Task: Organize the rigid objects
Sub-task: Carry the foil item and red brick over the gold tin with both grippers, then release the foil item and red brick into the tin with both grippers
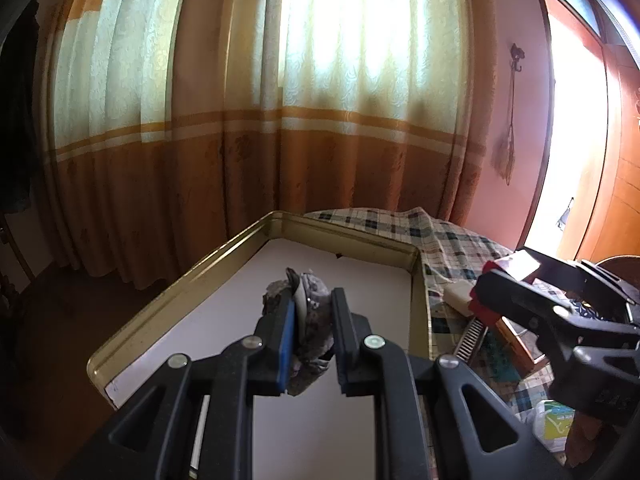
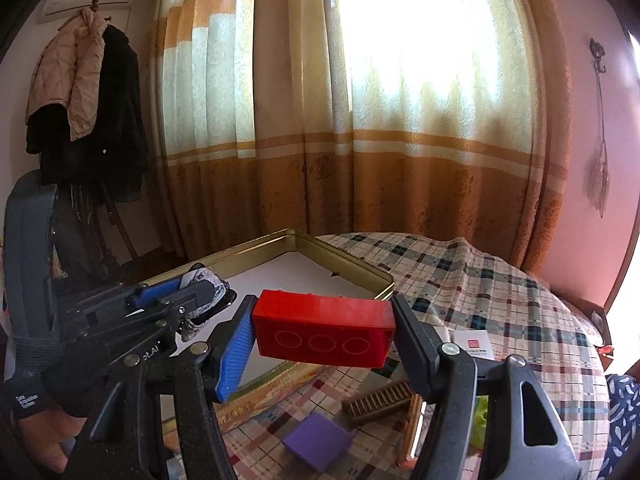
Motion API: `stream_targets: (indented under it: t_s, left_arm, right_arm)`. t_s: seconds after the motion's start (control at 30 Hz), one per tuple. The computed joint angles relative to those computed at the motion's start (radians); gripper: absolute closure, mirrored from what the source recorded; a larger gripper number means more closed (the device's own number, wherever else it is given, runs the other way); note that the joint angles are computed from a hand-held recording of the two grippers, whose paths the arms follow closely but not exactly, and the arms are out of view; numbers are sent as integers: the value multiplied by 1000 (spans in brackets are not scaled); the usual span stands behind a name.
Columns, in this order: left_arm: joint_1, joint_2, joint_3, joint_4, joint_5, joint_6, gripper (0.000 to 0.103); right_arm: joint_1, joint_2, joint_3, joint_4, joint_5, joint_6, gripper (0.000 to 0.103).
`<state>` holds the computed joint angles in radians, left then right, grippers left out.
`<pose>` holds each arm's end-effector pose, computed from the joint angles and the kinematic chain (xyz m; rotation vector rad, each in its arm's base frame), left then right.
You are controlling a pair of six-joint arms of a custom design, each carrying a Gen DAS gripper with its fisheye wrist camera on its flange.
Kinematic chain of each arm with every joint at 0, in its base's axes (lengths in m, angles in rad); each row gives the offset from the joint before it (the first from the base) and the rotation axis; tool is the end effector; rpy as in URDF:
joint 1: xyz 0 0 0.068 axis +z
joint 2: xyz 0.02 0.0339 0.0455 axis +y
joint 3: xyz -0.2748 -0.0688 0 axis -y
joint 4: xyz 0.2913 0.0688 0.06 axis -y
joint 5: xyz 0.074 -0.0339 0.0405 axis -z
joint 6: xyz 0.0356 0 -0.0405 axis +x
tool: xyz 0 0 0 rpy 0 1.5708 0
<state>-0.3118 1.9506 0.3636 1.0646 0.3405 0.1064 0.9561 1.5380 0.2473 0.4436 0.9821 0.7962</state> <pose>0.2537 -0.0943 0.0228 0.6357 1.9971 -0.4803 0.1460 0.1555 0.0545 0.2391 1.9870 -0.1010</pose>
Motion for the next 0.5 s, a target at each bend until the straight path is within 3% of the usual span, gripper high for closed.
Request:
stream_targets:
  t_s: [0.5]
  left_arm:
    - [26, -51, 169, -397, 28, 73, 88]
  right_arm:
    - [-250, 150, 117, 103, -286, -176, 36]
